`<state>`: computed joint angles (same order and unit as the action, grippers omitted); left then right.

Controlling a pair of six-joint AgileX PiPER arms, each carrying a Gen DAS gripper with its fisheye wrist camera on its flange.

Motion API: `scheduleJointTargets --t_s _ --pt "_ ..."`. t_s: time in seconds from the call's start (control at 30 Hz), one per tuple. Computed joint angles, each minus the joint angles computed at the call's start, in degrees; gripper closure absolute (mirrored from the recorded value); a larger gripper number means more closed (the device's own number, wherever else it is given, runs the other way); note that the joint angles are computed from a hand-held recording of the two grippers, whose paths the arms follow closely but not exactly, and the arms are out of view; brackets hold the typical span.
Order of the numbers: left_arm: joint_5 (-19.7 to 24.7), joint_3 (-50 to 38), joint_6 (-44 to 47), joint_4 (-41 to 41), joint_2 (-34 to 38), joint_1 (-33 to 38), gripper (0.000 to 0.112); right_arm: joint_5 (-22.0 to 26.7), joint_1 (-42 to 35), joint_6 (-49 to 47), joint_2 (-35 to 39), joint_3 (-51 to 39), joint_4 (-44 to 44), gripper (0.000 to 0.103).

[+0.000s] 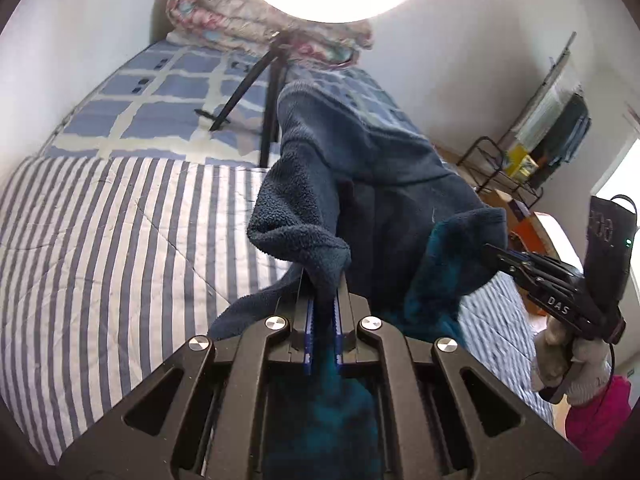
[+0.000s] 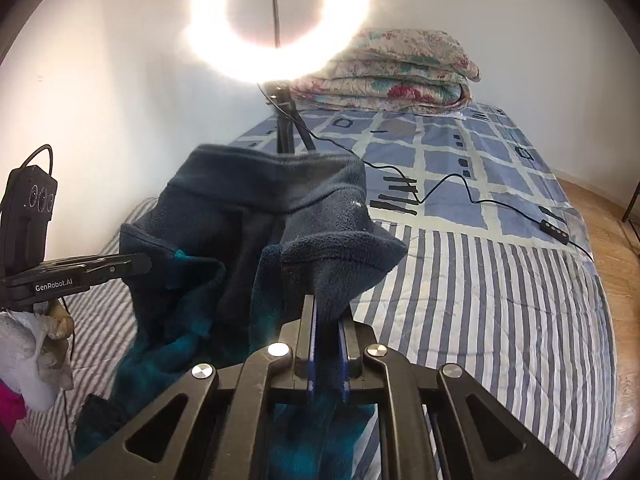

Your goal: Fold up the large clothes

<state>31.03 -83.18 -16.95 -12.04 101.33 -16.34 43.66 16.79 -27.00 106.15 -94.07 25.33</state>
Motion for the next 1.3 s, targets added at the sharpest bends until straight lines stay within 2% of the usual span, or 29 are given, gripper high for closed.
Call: scheduleJointTargets --t_s 0.23,0.37,0.53,0.63,0.73,0.87,0.97,1.07,1.13,1.17,1.2,1.27,1.3 --pt "0.48 10.67 -7.43 8.56 -12.63 -5.53 0.107 -0.92 -0.97 -6.56 -16.25 16.94 4.26 0.097" --pt "0.54 18.18 -11.67 10.80 -19.79 -8.84 0.107 -0.04 -3.17 -10.60 -23.51 24.83 8.51 0.097" --pt "2.29 24.28 -20.56 18.10 -25.81 -15.11 0.107 0.33 -4.02 -12.34 -31.78 33.80 8.11 0.097" --pt "3.59 27.78 -25.52 22.09 -29.11 -19.62 0.107 2.31 -6.75 -14.59 -36.65 39.15 10.06 0.097" --pt "5.66 30.56 -31.65 27.94 -30.87 -24.26 0.107 3.23 -9.46 -15.56 -40.24 43.90 9.41 0.097" --pt "6.40 34.55 -35.54 29.82 -31.85 -28.37 0.107 5.45 -13.77 -18.07 -44.49 49.81 9.23 0.097" --pt "8.08 36.09 -39.32 33.13 -31.15 -32.63 0.107 4.77 -12.82 -16.71 -46.69 52.94 5.45 0.097" --pt "8.53 37.38 -39.06 32.33 -30.62 -34.26 0.107 3.08 -9.96 -12.39 -48.62 55.63 -0.70 0.098" --pt "9.13 38.78 -39.82 31.56 -31.40 -35.60 0.107 5.31 -11.65 -13.51 -49.43 56.35 -0.74 0.098" --pt "9.57 39.92 -40.73 31.37 -32.69 -36.77 0.104 6.36 -12.86 -14.29 -50.20 56.64 -1.13 0.094" --pt "10.72 40.75 -42.19 31.59 -34.14 -38.44 0.101 7.18 -14.27 -15.08 -51.43 56.97 -2.02 0.085" --pt "12.24 42.41 -44.47 31.10 -38.42 -39.53 0.078 10.08 -19.97 -19.43 -53.30 56.97 -0.45 0.079" --pt "12.45 43.66 -46.83 31.50 -41.02 -40.50 0.074 13.09 -24.81 -22.82 -53.54 56.17 1.89 0.078"
